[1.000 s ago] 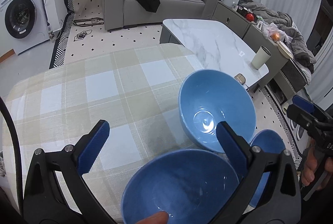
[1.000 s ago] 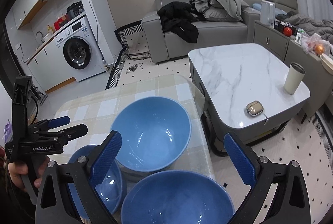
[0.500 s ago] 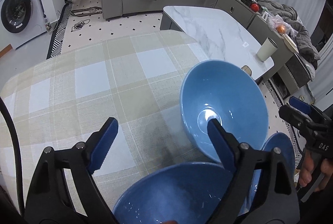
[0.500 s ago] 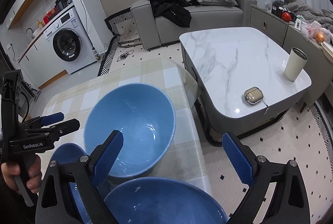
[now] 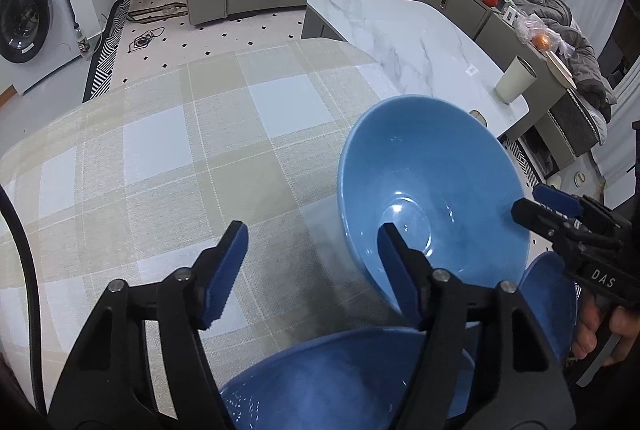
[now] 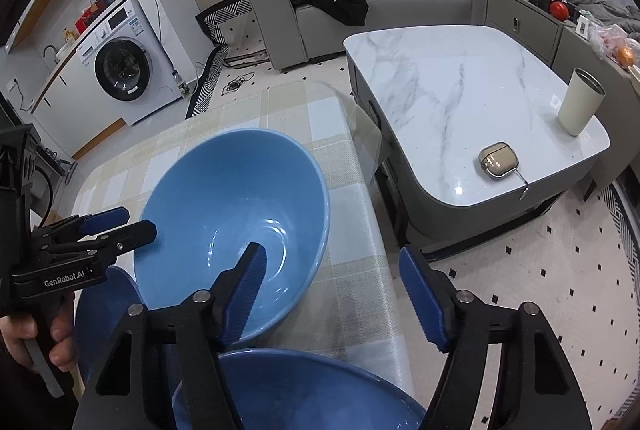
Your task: Organize plates and bowls
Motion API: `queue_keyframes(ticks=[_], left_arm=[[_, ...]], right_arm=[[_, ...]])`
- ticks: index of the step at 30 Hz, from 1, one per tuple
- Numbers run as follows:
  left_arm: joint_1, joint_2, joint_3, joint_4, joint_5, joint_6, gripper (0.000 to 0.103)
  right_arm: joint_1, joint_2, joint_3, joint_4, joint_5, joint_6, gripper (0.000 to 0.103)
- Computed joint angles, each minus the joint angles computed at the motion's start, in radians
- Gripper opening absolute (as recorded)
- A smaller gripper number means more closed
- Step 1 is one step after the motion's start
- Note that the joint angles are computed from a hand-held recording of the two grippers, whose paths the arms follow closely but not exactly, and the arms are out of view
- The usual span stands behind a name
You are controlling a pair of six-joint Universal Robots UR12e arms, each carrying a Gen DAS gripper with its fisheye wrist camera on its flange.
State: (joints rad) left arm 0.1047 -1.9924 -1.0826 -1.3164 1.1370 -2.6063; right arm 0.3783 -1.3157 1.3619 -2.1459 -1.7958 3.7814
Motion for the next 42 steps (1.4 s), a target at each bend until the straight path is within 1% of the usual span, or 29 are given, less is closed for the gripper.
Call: queue_keyframes(ticks=[2,3,4,5,7,11,14,15,16,17,19,24,33,38,42], left_arm=[[-0.001,-0.004,0.004,-0.012,-0.005,0.001,0.051],[0.0,-0.006,0.006,-0.02,-0.012,0.003,0.047],[0.0,-0.008,0.008,-0.026,-0.016,0.005,0.043],[0.001,-0.009,0.009,-0.03,-0.023,0.007,0.041],[0.003,-0.01,0.008,-0.035,-0.039,0.012,0.037],[0.002,-0.006,0.002,-0.035,-0.051,0.033,0.027],[0.0,-0.001,-0.003,-0.033,-0.057,0.048,0.021],[-0.001,0.001,-0.005,-0.031,-0.056,0.052,0.02],[-0.002,0.003,-0.009,-0.026,-0.056,0.058,0.017],[-0.002,0.005,-0.011,-0.025,-0.058,0.064,0.015],[-0.003,0.008,-0.015,-0.02,-0.06,0.07,0.011],[-0.005,0.018,-0.03,0.008,-0.049,0.074,0.011],[-0.001,0.03,-0.04,0.037,-0.063,0.068,0.011],[0.004,0.045,-0.047,0.051,-0.075,0.063,0.011],[0.011,0.063,-0.055,0.056,-0.089,0.066,0.011]], right_arm=[[-0.002,0.003,0.002,-0.005,0.016,-0.002,0.063],[-0.003,0.004,0.002,-0.007,0.022,0.0,0.062],[-0.004,0.005,0.004,-0.01,0.022,0.001,0.058],[-0.003,0.006,0.005,-0.013,0.019,0.0,0.054],[-0.004,0.007,0.006,-0.012,0.024,-0.001,0.05],[-0.002,0.012,0.004,-0.005,0.028,-0.007,0.033],[-0.001,0.014,0.003,-0.008,0.031,-0.013,0.026],[-0.002,0.014,0.005,-0.012,0.035,-0.016,0.024],[-0.002,0.014,0.006,-0.021,0.041,-0.022,0.018],[-0.001,0.015,0.006,-0.025,0.04,-0.024,0.016],[0.004,0.02,-0.003,-0.013,0.023,-0.028,0.016],[0.006,0.021,-0.004,-0.015,0.02,-0.026,0.016],[0.006,0.015,0.006,-0.038,0.014,-0.025,0.016],[0.012,0.01,0.003,-0.049,-0.002,-0.025,0.016],[0.024,0.0,0.006,-0.064,-0.031,-0.029,0.016]])
